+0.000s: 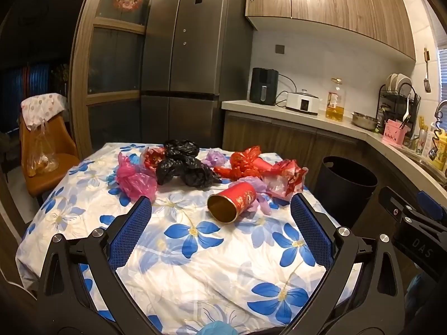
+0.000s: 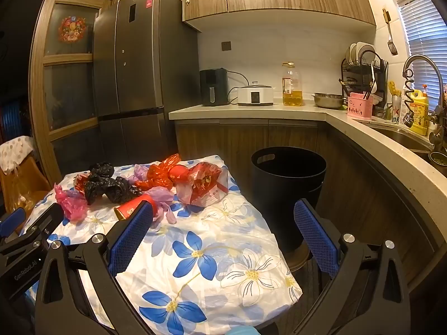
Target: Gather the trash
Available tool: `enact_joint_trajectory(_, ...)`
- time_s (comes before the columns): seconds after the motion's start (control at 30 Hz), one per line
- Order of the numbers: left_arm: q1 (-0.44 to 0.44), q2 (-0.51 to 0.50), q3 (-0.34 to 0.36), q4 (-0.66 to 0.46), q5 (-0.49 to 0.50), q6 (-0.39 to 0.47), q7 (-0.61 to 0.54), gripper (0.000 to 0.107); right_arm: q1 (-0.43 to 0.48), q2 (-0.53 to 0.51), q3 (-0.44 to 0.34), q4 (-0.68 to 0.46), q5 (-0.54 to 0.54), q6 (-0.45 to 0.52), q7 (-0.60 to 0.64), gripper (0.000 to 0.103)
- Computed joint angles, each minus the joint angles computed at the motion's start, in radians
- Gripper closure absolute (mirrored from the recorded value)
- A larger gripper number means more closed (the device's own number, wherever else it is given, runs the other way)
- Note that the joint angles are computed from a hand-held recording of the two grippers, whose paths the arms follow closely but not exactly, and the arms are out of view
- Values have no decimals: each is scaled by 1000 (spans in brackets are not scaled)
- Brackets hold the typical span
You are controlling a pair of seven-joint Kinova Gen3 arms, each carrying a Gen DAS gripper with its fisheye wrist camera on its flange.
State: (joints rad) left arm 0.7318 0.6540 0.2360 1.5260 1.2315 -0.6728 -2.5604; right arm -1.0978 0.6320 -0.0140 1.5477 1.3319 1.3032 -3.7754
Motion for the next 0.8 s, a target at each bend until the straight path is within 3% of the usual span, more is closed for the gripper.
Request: enact_joint_trajectory(0.8,-3,-3,2,-3,2,6,2,10,-5,-4,-3,0,2,19,-1,5)
